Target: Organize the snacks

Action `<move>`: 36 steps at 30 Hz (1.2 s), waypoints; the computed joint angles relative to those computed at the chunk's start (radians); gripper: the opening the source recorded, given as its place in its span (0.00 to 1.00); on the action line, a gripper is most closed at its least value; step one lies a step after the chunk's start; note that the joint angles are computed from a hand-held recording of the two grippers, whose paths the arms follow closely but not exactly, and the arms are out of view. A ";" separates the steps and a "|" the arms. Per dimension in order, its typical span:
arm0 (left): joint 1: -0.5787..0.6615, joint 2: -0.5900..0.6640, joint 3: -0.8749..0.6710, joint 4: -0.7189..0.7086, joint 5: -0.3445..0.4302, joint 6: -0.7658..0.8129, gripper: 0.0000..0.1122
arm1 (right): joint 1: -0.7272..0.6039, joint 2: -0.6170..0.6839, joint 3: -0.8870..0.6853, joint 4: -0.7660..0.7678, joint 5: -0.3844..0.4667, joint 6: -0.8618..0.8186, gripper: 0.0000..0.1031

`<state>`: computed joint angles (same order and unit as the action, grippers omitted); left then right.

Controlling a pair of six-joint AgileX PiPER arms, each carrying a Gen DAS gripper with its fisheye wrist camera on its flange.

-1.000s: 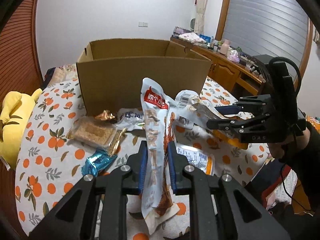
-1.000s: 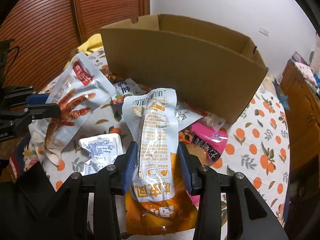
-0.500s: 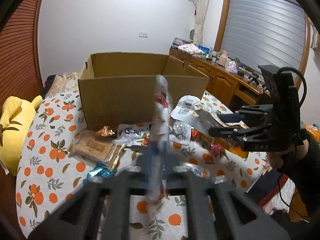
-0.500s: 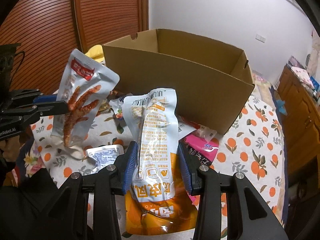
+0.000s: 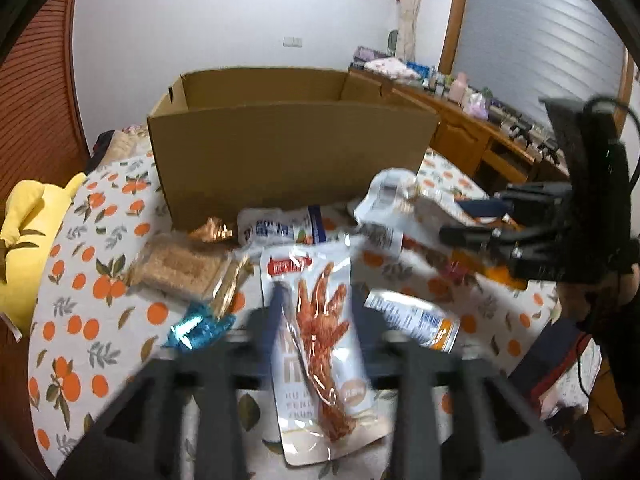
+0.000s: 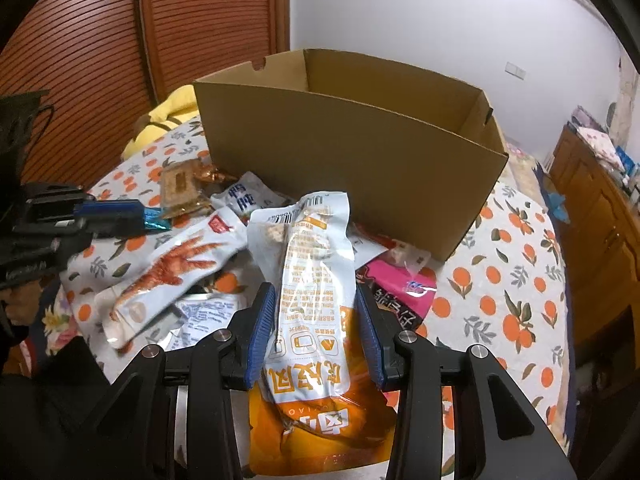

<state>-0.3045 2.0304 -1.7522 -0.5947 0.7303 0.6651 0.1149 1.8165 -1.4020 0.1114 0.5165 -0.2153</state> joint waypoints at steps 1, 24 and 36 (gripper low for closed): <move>-0.006 0.010 -0.009 0.030 0.007 -0.026 0.39 | 0.000 -0.001 0.003 0.004 -0.002 -0.002 0.39; -0.058 0.179 -0.179 0.232 0.049 -0.223 0.64 | -0.006 0.001 0.054 0.045 -0.033 -0.027 0.39; -0.006 0.156 -0.171 0.130 0.097 -0.126 0.35 | 0.002 0.015 0.055 0.073 -0.044 -0.040 0.40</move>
